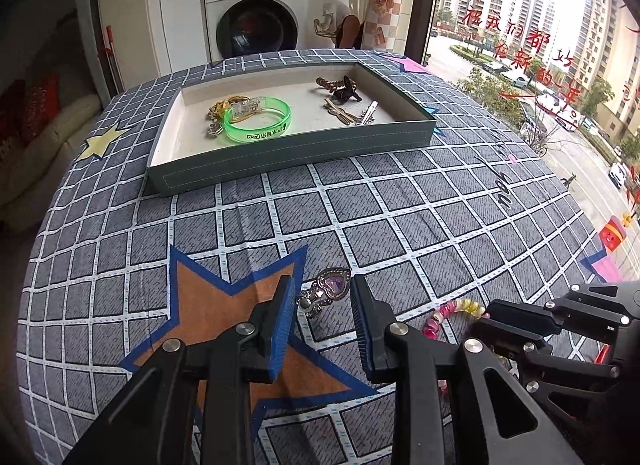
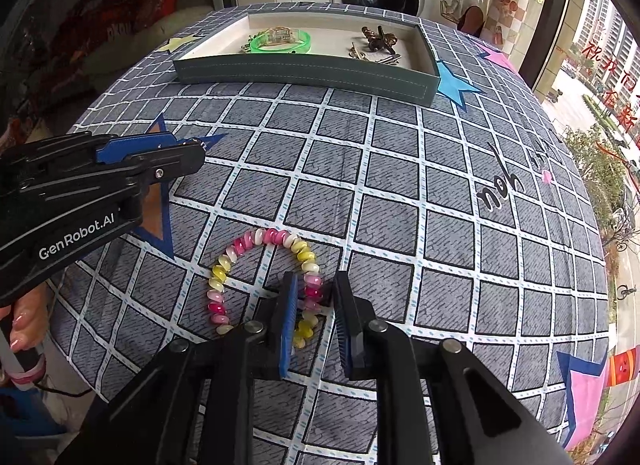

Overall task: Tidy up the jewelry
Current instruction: 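Carry the beaded bracelet and purple pendant with both tools into the tray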

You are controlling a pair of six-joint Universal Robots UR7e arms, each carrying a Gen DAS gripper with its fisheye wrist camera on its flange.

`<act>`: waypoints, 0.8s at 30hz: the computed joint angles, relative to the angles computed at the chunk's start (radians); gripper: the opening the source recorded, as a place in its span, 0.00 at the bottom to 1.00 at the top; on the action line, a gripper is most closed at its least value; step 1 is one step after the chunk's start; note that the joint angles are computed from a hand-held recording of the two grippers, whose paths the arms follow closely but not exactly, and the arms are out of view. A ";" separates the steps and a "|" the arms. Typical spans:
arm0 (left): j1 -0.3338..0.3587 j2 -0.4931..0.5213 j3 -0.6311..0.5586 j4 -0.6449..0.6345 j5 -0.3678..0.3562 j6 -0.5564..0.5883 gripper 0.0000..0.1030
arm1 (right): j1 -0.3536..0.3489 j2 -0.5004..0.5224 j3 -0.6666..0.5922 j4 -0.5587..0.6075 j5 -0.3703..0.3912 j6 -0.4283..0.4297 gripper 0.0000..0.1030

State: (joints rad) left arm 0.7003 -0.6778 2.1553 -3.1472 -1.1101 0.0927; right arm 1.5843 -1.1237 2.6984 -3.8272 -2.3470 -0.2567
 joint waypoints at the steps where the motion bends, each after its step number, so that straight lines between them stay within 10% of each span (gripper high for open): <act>1: -0.002 -0.002 0.002 -0.004 0.000 -0.002 0.40 | -0.004 -0.006 0.001 0.005 0.006 0.005 0.09; 24: 0.020 -0.052 -0.029 -0.029 0.029 -0.029 0.40 | -0.080 -0.311 -0.028 0.203 0.204 0.042 0.09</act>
